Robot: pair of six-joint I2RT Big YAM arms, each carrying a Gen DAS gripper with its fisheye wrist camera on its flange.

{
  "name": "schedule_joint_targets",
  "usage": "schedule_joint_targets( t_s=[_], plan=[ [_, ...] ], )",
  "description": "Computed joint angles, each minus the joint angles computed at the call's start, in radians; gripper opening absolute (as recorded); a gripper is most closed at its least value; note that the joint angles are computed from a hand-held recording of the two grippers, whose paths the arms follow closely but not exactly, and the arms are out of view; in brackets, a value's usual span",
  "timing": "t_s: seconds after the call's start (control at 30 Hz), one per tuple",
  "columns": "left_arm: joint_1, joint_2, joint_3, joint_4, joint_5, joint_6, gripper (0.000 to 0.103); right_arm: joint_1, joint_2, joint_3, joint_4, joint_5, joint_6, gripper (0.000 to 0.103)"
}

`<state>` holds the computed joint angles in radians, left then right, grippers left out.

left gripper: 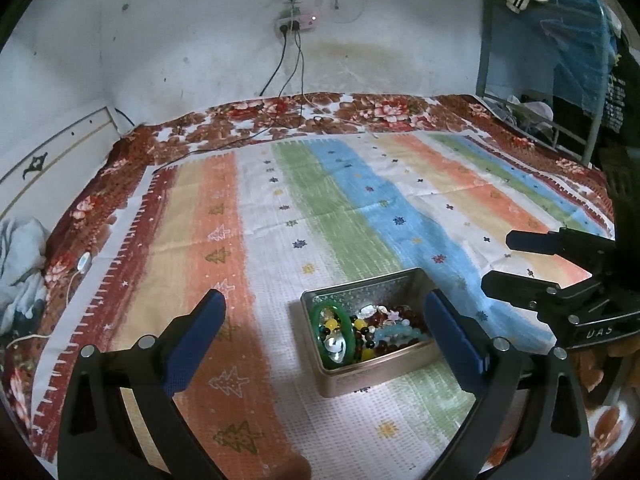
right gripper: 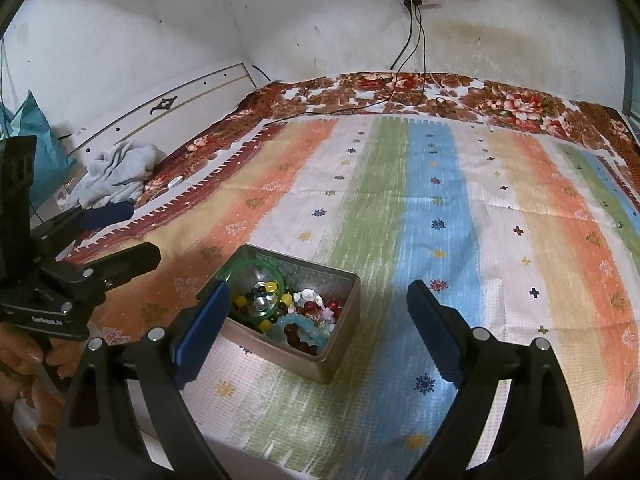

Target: Organize jewelry

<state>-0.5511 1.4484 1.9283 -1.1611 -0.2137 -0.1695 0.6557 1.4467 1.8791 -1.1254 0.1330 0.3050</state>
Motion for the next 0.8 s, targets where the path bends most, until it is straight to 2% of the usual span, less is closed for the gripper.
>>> schedule_joint_targets(
  t_s=[0.27,0.7,0.8],
  plan=[
    [-0.002,-0.021,-0.032,0.016,0.008,-0.021,0.097,0.001,-0.005,-0.014,0.018,-0.008,-0.01,0.089],
    [-0.013,-0.032,-0.051,0.05,-0.006,-0.013,0.097,-0.002,-0.001,-0.018,0.007,-0.02,-0.013,0.089],
    [-0.011,-0.04,-0.062,0.066,0.012,-0.006,0.097,-0.004,-0.002,-0.019,0.008,-0.022,-0.014,0.089]
  ],
)
